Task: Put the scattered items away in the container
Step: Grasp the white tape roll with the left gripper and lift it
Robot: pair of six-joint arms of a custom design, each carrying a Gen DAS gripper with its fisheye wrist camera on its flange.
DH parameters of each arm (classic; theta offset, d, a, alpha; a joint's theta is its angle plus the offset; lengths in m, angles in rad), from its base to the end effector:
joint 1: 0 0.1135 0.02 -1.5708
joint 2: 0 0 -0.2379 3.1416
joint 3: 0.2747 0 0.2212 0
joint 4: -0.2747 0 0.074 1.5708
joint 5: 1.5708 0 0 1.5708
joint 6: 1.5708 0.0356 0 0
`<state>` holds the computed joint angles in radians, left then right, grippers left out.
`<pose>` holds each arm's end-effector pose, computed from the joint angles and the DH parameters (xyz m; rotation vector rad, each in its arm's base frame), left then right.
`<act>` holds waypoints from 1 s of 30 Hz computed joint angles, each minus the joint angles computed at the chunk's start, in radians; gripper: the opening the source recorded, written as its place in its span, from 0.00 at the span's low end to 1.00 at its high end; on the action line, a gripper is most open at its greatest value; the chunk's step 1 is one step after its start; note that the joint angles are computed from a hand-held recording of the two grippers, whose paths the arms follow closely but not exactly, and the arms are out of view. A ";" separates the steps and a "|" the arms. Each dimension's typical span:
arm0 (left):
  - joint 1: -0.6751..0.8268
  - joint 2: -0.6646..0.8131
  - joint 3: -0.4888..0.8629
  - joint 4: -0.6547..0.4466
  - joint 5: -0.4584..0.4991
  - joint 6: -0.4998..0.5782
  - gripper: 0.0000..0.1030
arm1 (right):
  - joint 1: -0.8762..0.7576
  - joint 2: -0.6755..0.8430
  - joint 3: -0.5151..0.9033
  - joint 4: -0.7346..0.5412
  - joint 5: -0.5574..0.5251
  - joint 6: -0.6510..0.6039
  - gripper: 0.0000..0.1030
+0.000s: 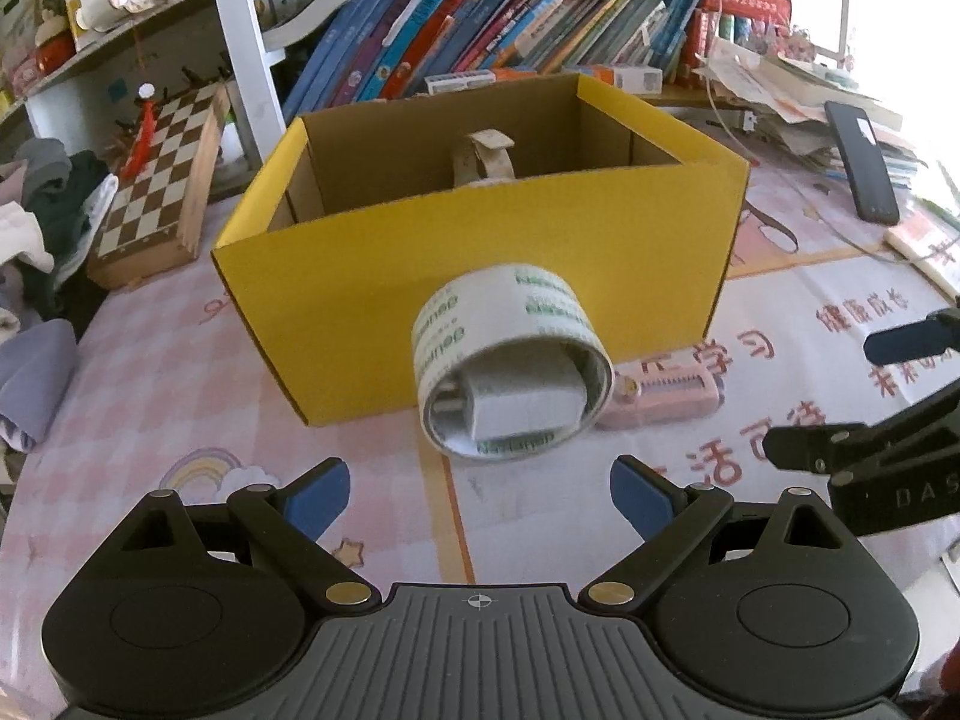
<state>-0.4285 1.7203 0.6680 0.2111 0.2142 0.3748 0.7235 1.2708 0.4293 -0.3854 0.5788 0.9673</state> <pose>0.2566 -0.1255 0.1125 1.0306 2.1739 -0.2830 0.1413 0.0988 0.1243 0.4294 2.4489 -0.1679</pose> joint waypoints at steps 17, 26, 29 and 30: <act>-0.086 0.150 0.135 0.044 -0.042 -0.113 0.93 | -0.121 -0.014 -0.029 0.159 -0.109 -0.287 0.95; -0.021 0.162 0.153 0.003 0.044 -0.150 0.84 | -0.099 0.039 0.000 0.199 -0.120 -0.383 0.95; 0.020 0.124 0.137 -0.033 0.082 -0.147 0.83 | -0.125 0.060 0.011 0.203 -0.136 -0.377 0.94; 0.034 0.109 0.138 -0.054 0.096 -0.148 0.83 | -0.134 0.067 0.013 0.206 -0.142 -0.375 0.93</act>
